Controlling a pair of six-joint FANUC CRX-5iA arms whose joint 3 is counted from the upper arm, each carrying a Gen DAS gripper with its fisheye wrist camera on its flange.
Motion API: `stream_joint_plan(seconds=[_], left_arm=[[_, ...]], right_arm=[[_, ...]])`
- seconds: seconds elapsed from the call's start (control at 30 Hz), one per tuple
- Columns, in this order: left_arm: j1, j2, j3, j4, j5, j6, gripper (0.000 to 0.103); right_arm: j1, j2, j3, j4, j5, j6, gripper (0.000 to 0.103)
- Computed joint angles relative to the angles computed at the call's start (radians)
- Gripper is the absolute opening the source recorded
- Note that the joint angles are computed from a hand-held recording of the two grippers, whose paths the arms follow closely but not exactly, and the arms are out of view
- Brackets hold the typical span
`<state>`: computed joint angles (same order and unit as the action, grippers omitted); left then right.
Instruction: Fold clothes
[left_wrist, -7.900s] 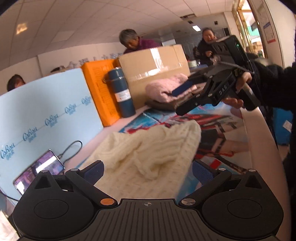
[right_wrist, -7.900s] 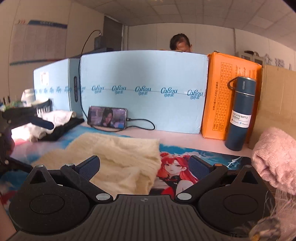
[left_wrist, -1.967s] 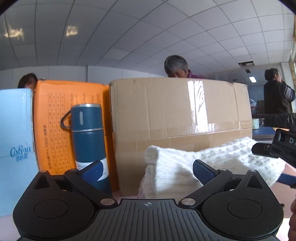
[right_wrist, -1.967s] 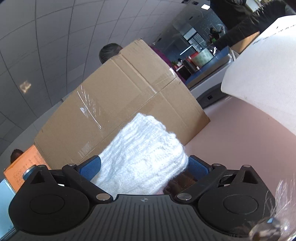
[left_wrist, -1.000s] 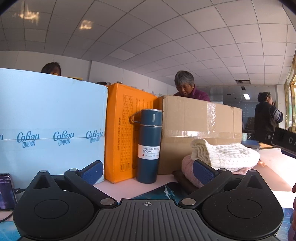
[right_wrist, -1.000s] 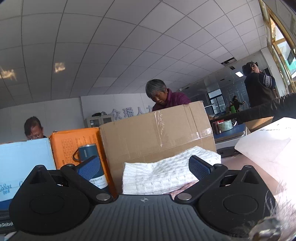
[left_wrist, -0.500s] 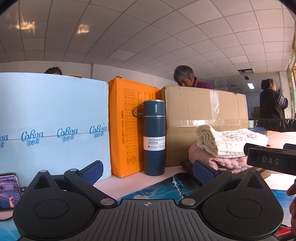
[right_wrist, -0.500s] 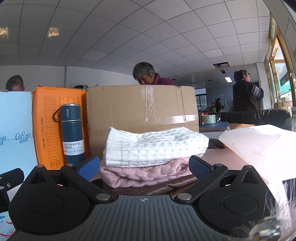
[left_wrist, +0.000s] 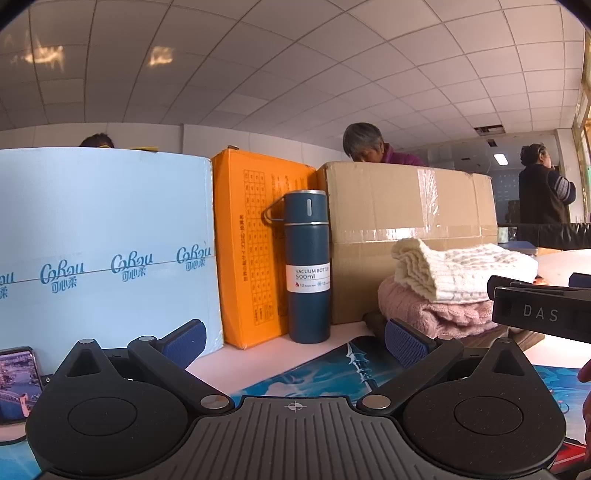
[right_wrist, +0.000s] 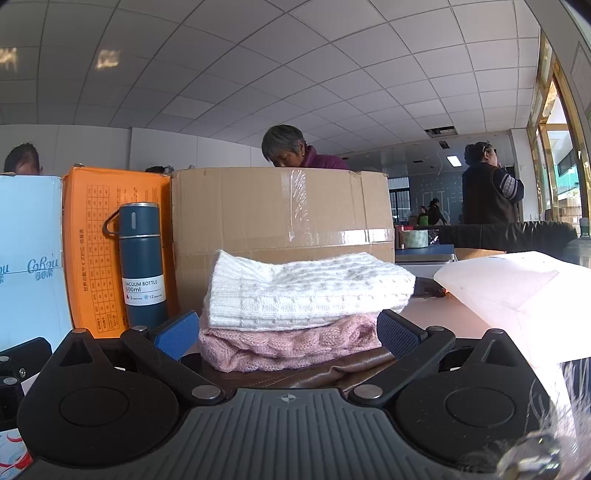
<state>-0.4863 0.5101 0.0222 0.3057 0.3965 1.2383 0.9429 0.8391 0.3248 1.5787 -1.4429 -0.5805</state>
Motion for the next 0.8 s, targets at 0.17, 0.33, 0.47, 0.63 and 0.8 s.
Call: stream_joint_plan(seconds=[0.17, 0.33, 0.47, 0.63, 0.8], left_arm=[[0.002, 0.000, 0.003, -0.003, -0.007, 0.005, 0.103], [0.002, -0.001, 0.001, -0.006, -0.008, 0.009, 0.103], [0.002, -0.001, 0.000, -0.006, -0.007, 0.008, 0.103], [0.002, -0.002, 0.001, -0.008, -0.008, 0.013, 0.103], [0.004, -0.001, 0.006, -0.018, -0.017, 0.021, 0.103]], right_arm=[[0.000, 0.000, 0.000, 0.001, 0.000, -0.002, 0.103], [0.000, 0.001, 0.000, 0.002, -0.002, -0.004, 0.103], [0.000, 0.002, 0.000, 0.003, -0.003, -0.006, 0.103], [0.001, 0.002, 0.001, 0.001, -0.004, -0.006, 0.103], [0.002, 0.004, 0.006, 0.000, -0.006, 0.002, 0.103]])
